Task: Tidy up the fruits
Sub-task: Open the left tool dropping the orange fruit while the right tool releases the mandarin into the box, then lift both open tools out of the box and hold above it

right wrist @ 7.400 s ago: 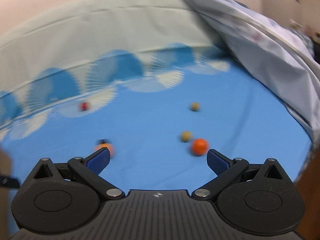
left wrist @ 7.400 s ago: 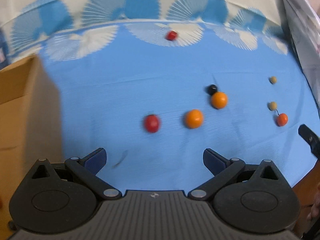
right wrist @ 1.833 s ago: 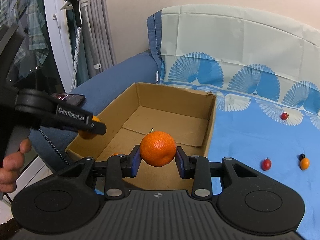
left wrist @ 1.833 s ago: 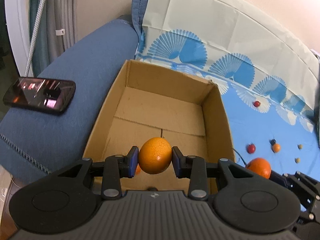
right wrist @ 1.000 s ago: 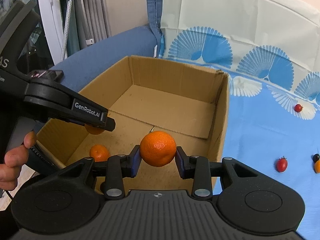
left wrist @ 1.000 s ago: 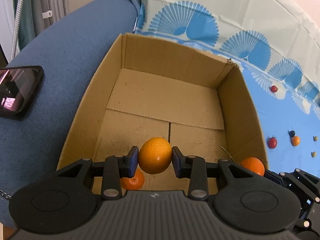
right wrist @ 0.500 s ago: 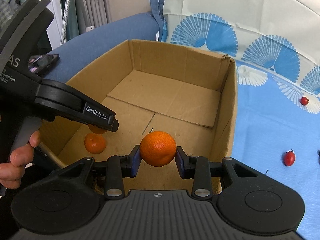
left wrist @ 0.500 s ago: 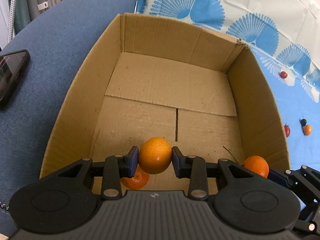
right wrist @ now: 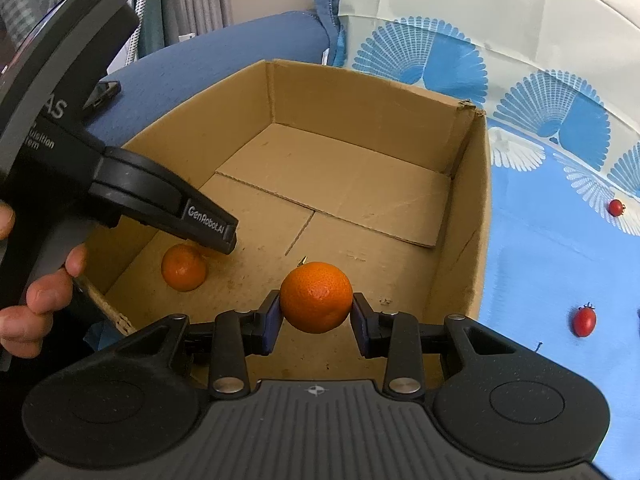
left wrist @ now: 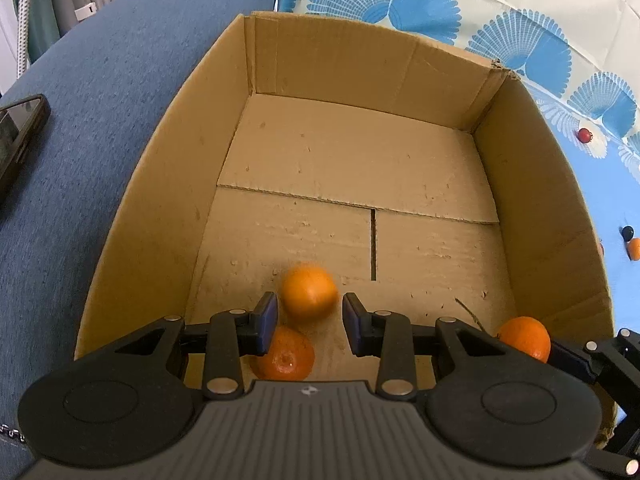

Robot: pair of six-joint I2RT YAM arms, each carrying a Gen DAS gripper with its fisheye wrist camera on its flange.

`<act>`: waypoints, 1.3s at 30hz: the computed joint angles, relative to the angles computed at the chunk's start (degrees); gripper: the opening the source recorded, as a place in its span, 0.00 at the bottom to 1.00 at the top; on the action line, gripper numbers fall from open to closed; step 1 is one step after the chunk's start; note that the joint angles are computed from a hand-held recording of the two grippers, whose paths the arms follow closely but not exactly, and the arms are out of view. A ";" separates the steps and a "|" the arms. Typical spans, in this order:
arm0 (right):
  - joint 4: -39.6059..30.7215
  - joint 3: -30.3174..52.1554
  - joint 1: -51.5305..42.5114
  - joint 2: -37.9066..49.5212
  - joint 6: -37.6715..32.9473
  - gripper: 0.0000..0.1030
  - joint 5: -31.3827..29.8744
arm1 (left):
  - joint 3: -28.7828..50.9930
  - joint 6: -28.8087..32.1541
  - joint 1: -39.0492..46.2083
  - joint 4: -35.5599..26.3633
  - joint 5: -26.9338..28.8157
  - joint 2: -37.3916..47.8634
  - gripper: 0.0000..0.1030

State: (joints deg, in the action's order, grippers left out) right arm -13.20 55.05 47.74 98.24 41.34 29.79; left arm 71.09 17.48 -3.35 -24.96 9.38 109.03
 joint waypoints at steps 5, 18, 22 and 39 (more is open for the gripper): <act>-0.80 0.87 -0.36 0.20 -1.04 0.46 -0.59 | -0.07 -0.42 -0.28 1.45 -0.55 -0.23 0.92; -13.54 0.40 7.50 -10.96 4.62 0.91 8.02 | -10.06 3.26 4.59 -3.18 6.08 -18.77 0.93; -19.92 0.82 11.23 -14.13 11.82 0.92 8.51 | -14.16 5.42 7.70 -6.73 6.58 -25.70 0.93; -44.67 7.85 30.07 -16.53 41.71 0.96 20.90 | -26.19 14.48 16.84 -17.93 10.80 -50.74 0.93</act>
State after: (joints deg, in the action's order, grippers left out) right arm -57.87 62.91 77.81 81.71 83.05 50.69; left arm 44.91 31.97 13.49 -42.90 20.18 58.29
